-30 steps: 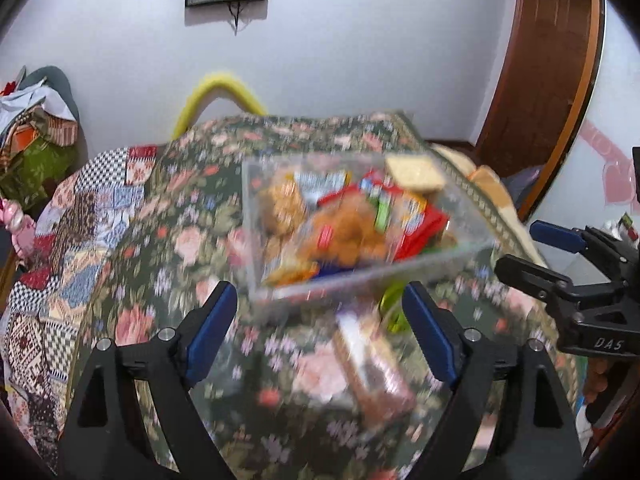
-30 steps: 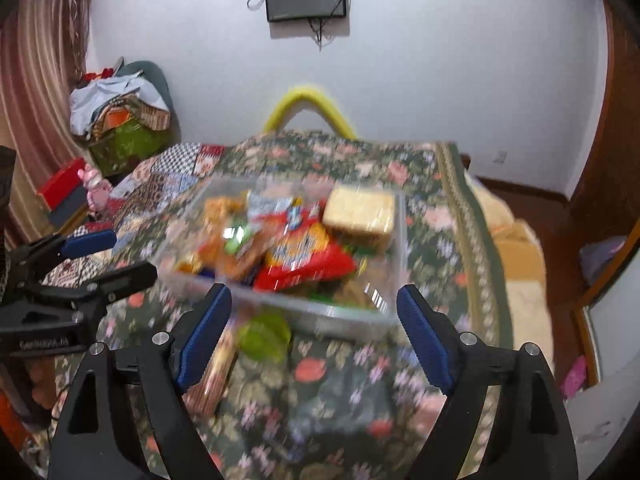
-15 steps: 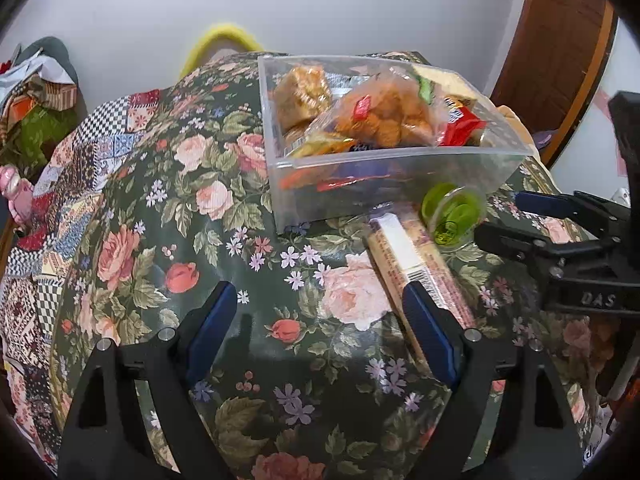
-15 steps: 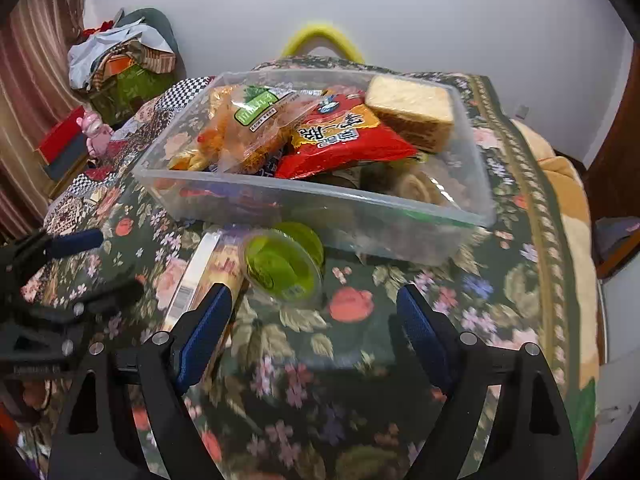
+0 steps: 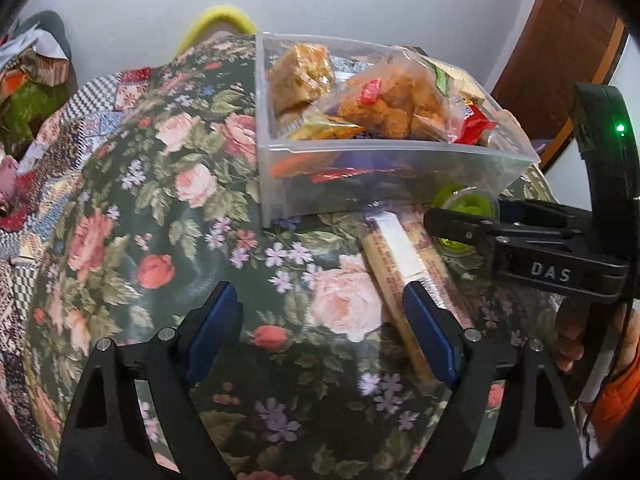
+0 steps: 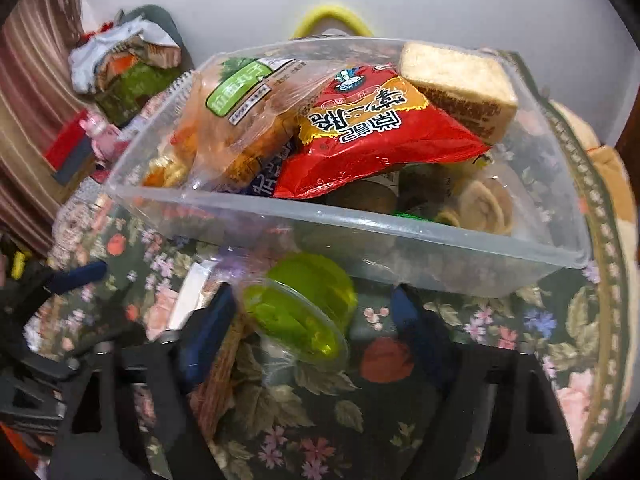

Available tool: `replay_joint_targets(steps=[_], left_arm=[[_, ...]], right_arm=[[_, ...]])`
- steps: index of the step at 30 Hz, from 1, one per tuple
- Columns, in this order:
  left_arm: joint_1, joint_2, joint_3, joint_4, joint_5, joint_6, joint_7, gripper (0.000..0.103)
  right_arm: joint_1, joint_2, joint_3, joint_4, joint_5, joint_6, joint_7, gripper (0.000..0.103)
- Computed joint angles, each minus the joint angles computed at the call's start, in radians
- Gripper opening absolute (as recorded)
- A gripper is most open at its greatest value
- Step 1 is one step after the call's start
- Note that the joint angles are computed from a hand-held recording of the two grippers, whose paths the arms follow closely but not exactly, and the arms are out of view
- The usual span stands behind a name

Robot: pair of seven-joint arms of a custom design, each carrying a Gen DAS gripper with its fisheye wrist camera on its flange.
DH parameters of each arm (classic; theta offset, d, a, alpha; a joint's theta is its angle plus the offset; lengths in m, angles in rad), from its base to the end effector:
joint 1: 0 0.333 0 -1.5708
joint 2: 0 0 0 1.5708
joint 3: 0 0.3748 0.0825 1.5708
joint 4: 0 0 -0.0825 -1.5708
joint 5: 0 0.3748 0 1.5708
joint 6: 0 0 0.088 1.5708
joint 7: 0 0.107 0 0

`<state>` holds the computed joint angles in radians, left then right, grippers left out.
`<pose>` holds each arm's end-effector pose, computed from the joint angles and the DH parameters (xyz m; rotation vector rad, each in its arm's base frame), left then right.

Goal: Organize snacks
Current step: 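Grasp the biscuit pack with the left tool while the right tool grasps the green jelly cup, then carry both items over the clear box and lower them inside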

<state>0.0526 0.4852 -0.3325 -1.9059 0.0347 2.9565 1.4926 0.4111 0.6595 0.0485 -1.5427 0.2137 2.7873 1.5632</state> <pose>0.6751 -0.1628 0.3807 -1.8211 2.1202 -0.8006 0.7055 0.3280 0.3827 -2.0343 1.5483 -0.2318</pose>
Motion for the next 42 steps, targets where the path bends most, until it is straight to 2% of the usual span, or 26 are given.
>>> replay_joint_targets(steps=[4, 11, 13, 15, 18, 20, 22, 26, 29, 33, 37, 39, 41, 42], left_arm=[[0.002, -0.001, -0.018, 0.001, -0.009, 0.007, 0.001, 0.085], [-0.027, 0.011, -0.034, 0.020, -0.009, -0.014, 0.006, 0.084], [-0.052, 0.025, -0.023, 0.038, -0.001, -0.036, 0.000, 0.078], [-0.096, 0.040, 0.010, 0.061, 0.028, -0.056, -0.015, 0.062], [-0.168, 0.047, 0.078, 0.065, 0.085, -0.031, -0.068, 0.049], [-0.187, 0.045, 0.097, 0.063, 0.118, -0.023, -0.089, 0.045], [-0.178, 0.037, 0.083, 0.054, 0.130, -0.019, -0.087, 0.045], [-0.185, -0.012, 0.097, -0.009, 0.164, 0.012, -0.112, 0.045], [-0.161, -0.052, 0.078, -0.052, 0.161, 0.035, -0.115, 0.045], [-0.142, -0.106, 0.075, -0.099, 0.167, 0.073, -0.120, 0.045], [-0.124, -0.151, 0.068, -0.130, 0.163, 0.111, -0.124, 0.045], [-0.132, -0.158, 0.085, -0.123, 0.172, 0.128, -0.136, 0.045], [-0.172, -0.163, 0.140, -0.112, 0.205, 0.151, -0.177, 0.045], [-0.164, -0.159, 0.138, -0.099, 0.209, 0.152, -0.178, 0.045]], right_arm=[[0.038, -0.045, -0.045, -0.086, -0.034, 0.062, 0.034, 0.055], [0.050, -0.136, -0.081, -0.232, -0.070, 0.130, 0.068, 0.055], [0.057, -0.148, -0.101, -0.248, -0.087, 0.137, 0.087, 0.055], [0.059, -0.167, -0.111, -0.276, -0.099, 0.152, 0.103, 0.055], [0.052, -0.189, -0.113, -0.310, -0.111, 0.171, 0.109, 0.055], [0.050, -0.203, -0.116, -0.334, -0.117, 0.192, 0.113, 0.055], [0.034, -0.221, -0.101, -0.356, -0.108, 0.204, 0.105, 0.055], [0.003, -0.236, -0.064, -0.376, -0.075, 0.232, 0.085, 0.055], [-0.002, -0.245, -0.052, -0.383, -0.058, 0.249, 0.070, 0.055], [0.005, -0.259, -0.049, -0.391, -0.045, 0.277, 0.057, 0.055], [0.034, -0.270, -0.080, -0.391, -0.049, 0.317, 0.061, 0.055], [0.035, -0.271, -0.082, -0.384, -0.045, 0.328, 0.056, 0.055], [0.046, -0.271, -0.095, -0.380, -0.043, 0.343, 0.059, 0.055], [0.049, -0.270, -0.100, -0.375, -0.042, 0.347, 0.058, 0.055]])
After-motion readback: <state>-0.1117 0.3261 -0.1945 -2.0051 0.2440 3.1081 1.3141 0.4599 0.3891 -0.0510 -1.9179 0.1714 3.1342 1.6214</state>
